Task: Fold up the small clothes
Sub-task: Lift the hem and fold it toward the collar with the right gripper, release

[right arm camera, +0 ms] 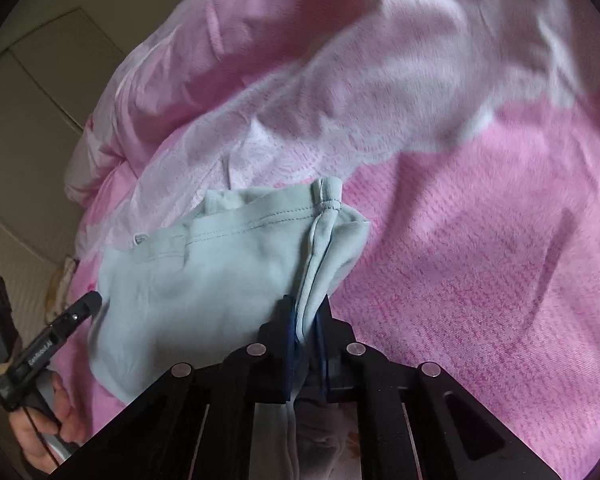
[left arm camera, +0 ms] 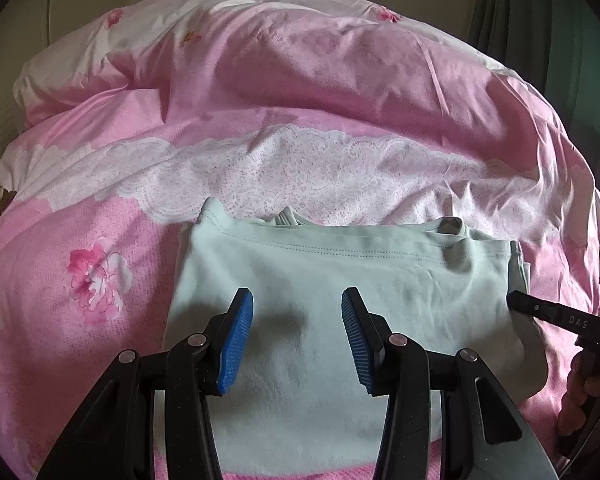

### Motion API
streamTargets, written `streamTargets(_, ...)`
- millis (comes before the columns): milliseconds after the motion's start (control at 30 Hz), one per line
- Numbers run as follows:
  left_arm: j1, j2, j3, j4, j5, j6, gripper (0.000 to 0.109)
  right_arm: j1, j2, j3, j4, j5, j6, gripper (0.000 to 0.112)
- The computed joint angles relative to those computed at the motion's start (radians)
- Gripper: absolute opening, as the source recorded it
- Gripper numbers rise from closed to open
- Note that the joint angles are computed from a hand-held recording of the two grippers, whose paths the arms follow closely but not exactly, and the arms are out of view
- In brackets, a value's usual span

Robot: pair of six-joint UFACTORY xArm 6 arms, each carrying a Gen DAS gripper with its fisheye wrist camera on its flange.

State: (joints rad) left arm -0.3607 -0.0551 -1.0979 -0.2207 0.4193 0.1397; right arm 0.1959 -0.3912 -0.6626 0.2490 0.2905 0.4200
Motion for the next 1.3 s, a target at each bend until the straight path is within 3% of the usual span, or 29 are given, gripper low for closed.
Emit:
streamTargets(233,0.025,-0.045,0.021,-0.036,0.012,0.035,0.046,0.033,-0.049,-0.044,-0.236,0.049,0.206,0.009)
streamTargets(500,0.106,-0.12,0.04,-0.153,0.054,0.155,0.046,0.133,0.014,-0.246,-0.435,0.177,0.364,0.009)
streamTargets(867,0.284,-0.146,0.008,-0.273,0.117,0.304,0.046,0.316,0.38,-0.698,-0.629,0.378,0.56,0.009)
streamTargets(1133,0.361,-0.153,0.008,-0.299,0.148,0.364,0.046,0.409,0.732,-1.087,-0.61,0.596,0.507,0.009)
streamTargets(1300,0.384,-0.157,0.015,-0.302,0.154,0.374,0.046,0.422,0.779,-1.118,-0.575,0.591,0.466,0.011)
